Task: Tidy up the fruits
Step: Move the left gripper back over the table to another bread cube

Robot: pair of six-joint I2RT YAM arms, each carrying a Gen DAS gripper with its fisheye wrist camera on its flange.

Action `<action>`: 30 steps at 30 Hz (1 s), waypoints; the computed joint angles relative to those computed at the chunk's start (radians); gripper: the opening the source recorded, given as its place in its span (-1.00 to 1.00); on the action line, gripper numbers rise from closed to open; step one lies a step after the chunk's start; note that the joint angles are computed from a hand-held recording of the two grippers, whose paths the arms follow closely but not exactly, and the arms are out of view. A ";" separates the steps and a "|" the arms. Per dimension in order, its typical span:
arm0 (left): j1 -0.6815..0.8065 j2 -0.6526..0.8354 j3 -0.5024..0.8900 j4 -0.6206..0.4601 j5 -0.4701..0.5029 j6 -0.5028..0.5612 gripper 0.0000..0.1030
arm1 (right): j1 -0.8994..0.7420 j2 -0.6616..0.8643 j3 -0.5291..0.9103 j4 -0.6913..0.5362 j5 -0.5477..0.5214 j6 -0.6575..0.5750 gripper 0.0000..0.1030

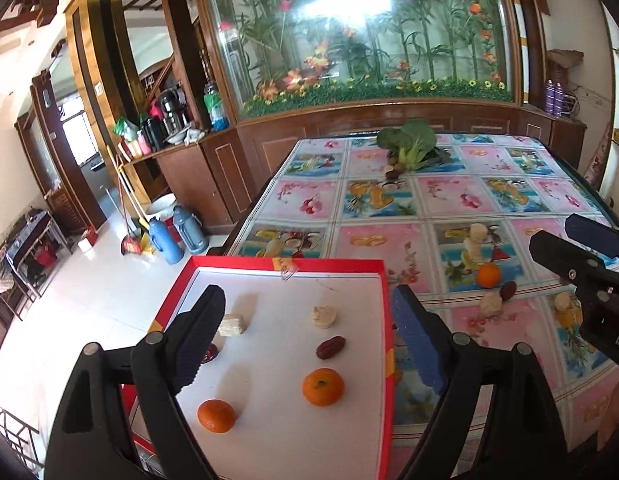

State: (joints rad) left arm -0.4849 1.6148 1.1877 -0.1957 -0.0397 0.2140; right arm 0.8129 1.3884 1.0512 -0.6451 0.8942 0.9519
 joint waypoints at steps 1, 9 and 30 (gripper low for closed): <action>-0.010 -0.013 -0.008 0.000 -0.001 0.001 0.66 | 0.008 -0.011 -0.005 -0.010 0.008 0.011 0.12; -0.060 -0.062 -0.038 -0.006 -0.024 0.002 0.66 | 0.046 -0.083 -0.056 -0.058 0.036 0.062 0.12; -0.164 0.074 -0.012 -0.096 -0.041 0.051 0.83 | 0.011 -0.387 -0.426 -0.310 -0.107 0.415 0.20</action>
